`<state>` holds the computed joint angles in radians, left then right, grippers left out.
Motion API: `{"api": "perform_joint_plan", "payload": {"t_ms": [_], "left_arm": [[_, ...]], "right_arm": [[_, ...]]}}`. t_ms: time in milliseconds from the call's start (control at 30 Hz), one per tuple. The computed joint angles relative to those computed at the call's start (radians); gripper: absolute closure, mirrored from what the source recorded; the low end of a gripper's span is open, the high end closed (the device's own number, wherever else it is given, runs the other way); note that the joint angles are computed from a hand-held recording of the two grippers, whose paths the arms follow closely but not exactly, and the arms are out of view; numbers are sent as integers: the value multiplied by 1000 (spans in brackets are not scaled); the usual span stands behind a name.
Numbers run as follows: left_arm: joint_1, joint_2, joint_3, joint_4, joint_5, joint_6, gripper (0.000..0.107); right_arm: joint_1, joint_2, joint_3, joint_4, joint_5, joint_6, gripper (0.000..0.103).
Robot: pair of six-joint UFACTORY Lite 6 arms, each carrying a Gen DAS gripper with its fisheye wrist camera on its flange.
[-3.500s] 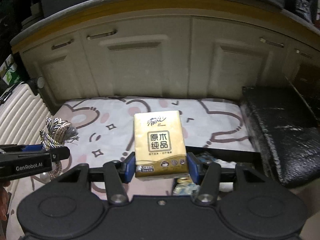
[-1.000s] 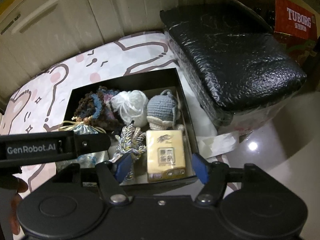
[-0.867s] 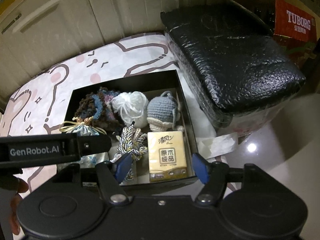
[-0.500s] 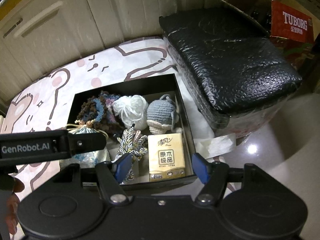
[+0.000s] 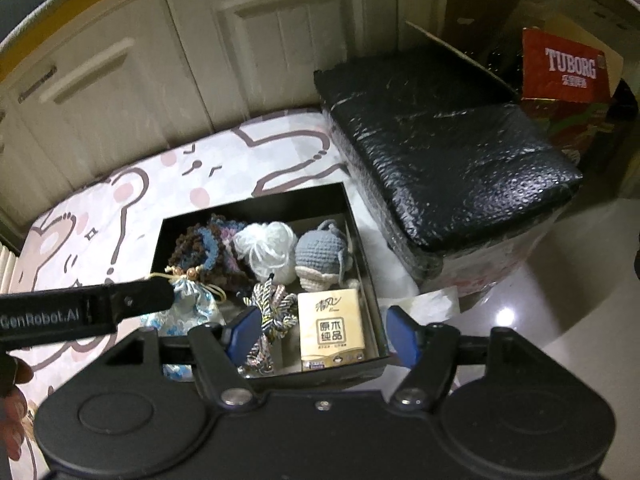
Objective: Organize objects
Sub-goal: 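Lower the rope and tissue pack into the black box and open both tools, then withdraw both tools from the box toward the remaining items on the mat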
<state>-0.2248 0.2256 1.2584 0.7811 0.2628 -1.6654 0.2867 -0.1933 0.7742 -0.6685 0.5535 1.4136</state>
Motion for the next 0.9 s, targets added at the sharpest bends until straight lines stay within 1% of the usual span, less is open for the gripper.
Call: {"api": "perform_joint_plan", "payload": {"t_ms": [33, 300, 533, 633, 700, 833, 900], "left_arm": [[-7, -6, 0, 3, 23, 11, 32], [-52, -59, -13, 15, 149, 52, 15], [-84, -76, -22, 2, 239, 101, 7], [-86, -88, -35, -5, 248, 110, 4], [-85, -90, -41, -19, 248, 123, 4], [-87, -89, -45, -25, 270, 129, 4], [-85, -94, -52, -22, 275, 125, 4]], "right_arm": [[4, -9, -3, -8, 8, 14, 32], [51, -71, -22, -44, 79, 70, 29], [82, -110, -34, -65, 139, 110, 26], [94, -119, -39, -74, 166, 121, 23], [104, -120, -39, -79, 183, 130, 19], [129, -113, -35, -103, 217, 141, 7], [139, -111, -34, -116, 230, 151, 4]]}}
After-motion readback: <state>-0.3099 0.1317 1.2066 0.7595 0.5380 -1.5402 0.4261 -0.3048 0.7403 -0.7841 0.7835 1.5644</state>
